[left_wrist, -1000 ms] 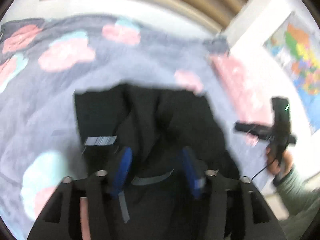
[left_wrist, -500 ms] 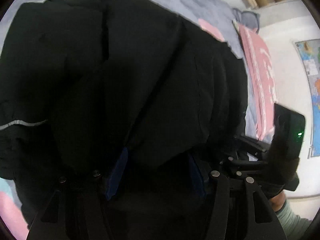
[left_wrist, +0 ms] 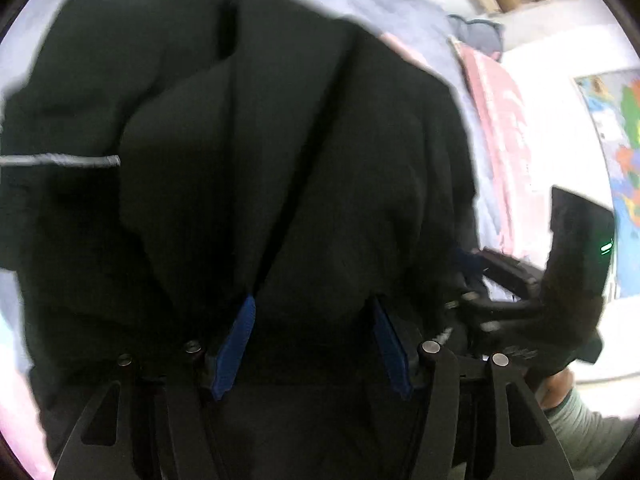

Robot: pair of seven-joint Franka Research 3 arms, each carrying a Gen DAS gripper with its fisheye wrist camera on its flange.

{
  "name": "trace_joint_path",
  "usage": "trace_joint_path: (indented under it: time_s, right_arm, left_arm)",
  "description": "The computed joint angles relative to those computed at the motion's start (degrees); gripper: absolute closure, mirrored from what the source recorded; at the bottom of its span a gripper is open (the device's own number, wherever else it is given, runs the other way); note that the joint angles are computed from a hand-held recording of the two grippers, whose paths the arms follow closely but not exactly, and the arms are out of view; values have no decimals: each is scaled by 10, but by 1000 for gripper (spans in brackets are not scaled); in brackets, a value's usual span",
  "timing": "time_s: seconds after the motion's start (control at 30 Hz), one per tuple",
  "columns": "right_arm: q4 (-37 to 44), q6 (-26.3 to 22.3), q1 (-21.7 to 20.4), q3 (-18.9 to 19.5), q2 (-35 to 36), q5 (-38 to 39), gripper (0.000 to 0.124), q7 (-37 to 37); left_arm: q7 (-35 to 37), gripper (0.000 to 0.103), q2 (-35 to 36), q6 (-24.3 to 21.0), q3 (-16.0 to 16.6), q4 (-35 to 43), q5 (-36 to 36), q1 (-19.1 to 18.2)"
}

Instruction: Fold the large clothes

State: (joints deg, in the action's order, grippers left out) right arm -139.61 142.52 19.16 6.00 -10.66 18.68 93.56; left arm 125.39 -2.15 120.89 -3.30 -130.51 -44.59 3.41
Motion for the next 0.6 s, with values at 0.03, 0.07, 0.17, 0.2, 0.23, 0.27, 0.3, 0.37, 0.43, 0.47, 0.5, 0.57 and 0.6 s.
trace_joint_path:
  time_s: [0.03,0.07,0.17,0.2,0.23,0.27,0.3,0.37,0.43,0.47,0.5,0.57,0.6]
  right_arm:
    - [-5,8,0,1,2,1,62,0]
    - [-9,10,0,2,-4,-2,62,4]
    - [-24,-13,1,-4,-55,20,62,17]
    - [-33,-16,0,-8,-75,30,62,16]
    - [-40,-21,-1,-11,-92,38,62,17]
    - [-53,-26,-3,-17,-118,49,62,17]
    - [-73,-32,-6,-23,-152,59,60,17]
    - [-106,-53,-23,-28,-212,55,58,29]
    - [-148,-82,-45,-31,-283,44,58,44]
    - [-164,-100,-55,-33,-313,40,58,52]
    - [-177,-106,-61,-31,-329,40,58,60]
    - [-202,-128,-79,-30,-371,31,58,78]
    - [-219,-145,-90,-34,-403,26,58,88]
  left_arm:
    - [-5,42,-5,4,-1,-3,1,-1]
    - [-8,42,-14,4,0,-7,5,-1]
    - [9,42,-75,1,12,-37,5,0]
    - [10,42,-91,-2,20,-46,6,-1]
    - [10,42,-118,-9,31,-61,8,2]
    - [10,42,-139,-14,42,-73,8,4]
    - [10,42,-163,-21,56,-88,8,8]
    - [-4,42,-208,-29,80,-113,26,22]
    - [-32,42,-258,-36,99,-142,59,41]
    - [-51,42,-279,-43,109,-153,83,55]
    - [-63,42,-282,-46,118,-152,96,59]
    - [-83,42,-312,-59,138,-176,125,79]
    - [-85,42,-332,-63,150,-194,139,91]
